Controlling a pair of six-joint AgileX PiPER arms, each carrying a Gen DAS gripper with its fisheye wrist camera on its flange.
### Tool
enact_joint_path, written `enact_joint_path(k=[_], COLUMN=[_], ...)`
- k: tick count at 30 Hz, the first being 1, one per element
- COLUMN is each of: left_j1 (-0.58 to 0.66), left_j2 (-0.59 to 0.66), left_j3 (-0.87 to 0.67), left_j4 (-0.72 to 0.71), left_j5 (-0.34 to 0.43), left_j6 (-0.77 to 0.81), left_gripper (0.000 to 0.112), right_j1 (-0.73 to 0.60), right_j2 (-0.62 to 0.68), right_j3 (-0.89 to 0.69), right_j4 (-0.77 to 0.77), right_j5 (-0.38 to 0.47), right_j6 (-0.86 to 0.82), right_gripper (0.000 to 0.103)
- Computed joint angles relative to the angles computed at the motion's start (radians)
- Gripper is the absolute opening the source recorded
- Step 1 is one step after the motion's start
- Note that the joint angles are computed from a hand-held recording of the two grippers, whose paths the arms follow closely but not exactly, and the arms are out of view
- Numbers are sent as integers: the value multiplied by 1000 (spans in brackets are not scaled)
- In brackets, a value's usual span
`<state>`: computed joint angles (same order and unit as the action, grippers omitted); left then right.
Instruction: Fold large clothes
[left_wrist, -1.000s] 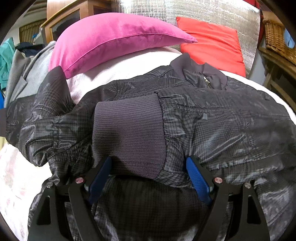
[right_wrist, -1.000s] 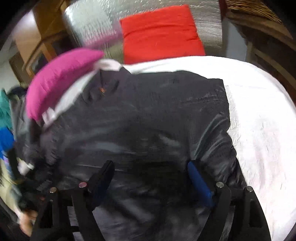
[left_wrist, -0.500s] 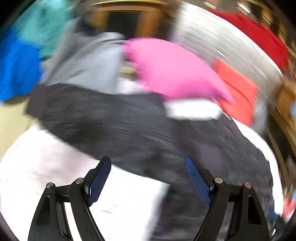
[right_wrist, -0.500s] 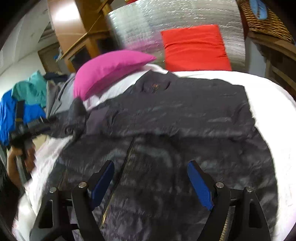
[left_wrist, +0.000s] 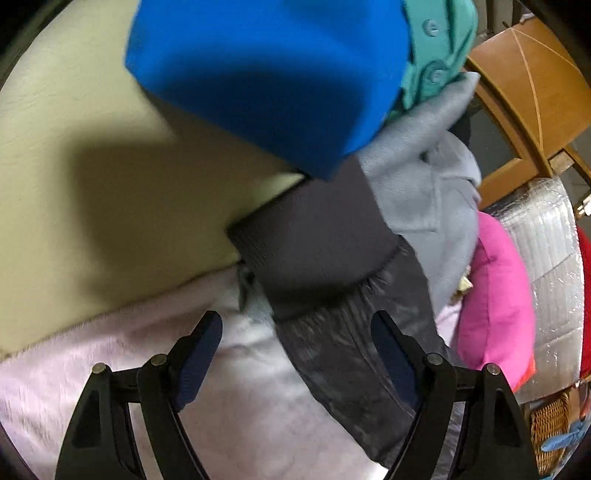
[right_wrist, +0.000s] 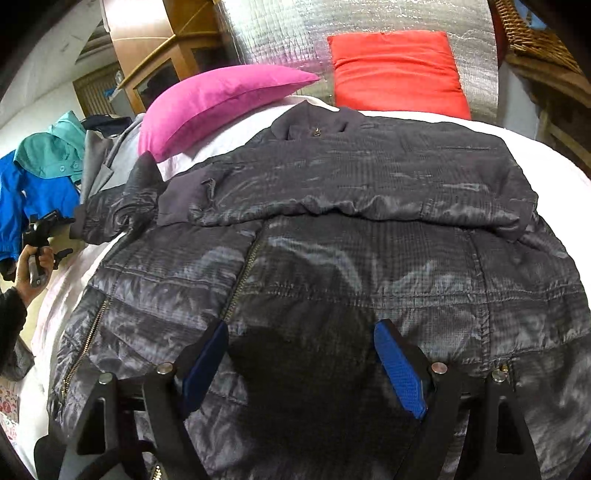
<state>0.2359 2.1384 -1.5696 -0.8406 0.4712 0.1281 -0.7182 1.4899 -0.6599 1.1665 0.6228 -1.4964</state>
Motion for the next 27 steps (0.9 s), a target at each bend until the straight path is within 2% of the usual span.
enact_joint_path(k=[2,3,5,6,9,14,18,19,21,22,24,25,27], left_j1=[1,5,12,13,-8,-72,-112,-106,-78,-76,-69,-60,-29], left_j2=[29,47,84,93,69,-97,-237,-254,-234,-223,-206,-172,-101], left_j3=[-38,-62,-116,-133,-134,-34,17,33,5,17,57,38,-5], left_j4=[45,59,99,125,231,411,493,476,403,411,443,445,354], left_j5=[5,20,63,76,60,-19,-38,-42,8,8,-50,-41,-8], left_j6=[-61,-88,-162,-191,-269,-301,-328,-329,-302,-344,-402,-418,-372], left_gripper=[71,54,14,8,2,1,1,4,57,89,90,90,89], right_j1=[-4,-6,-17,-22,-28,-34,-39,-41,-46,-51,-55,-53,-51], right_j2=[-4,-3,3,5,8,11,15,15,16,18,23,22,23], right_j3=[1,1,-2,-2,-3,-3,-7,-7,-7,-9,-12,-12,-12], right_j4=[-6,-4,1,2,6,18,15,15,15,14,14,13,15], right_j5=[2,4,18,24,33,43,55,58,65,75,86,85,83], right_j6=[2,-1,-8,-10,-15,-23,-18,-18,-20,-22,-26,-25,-27], right_gripper=[84,84,84,84,84,84,84,84,84,85,87,87,88])
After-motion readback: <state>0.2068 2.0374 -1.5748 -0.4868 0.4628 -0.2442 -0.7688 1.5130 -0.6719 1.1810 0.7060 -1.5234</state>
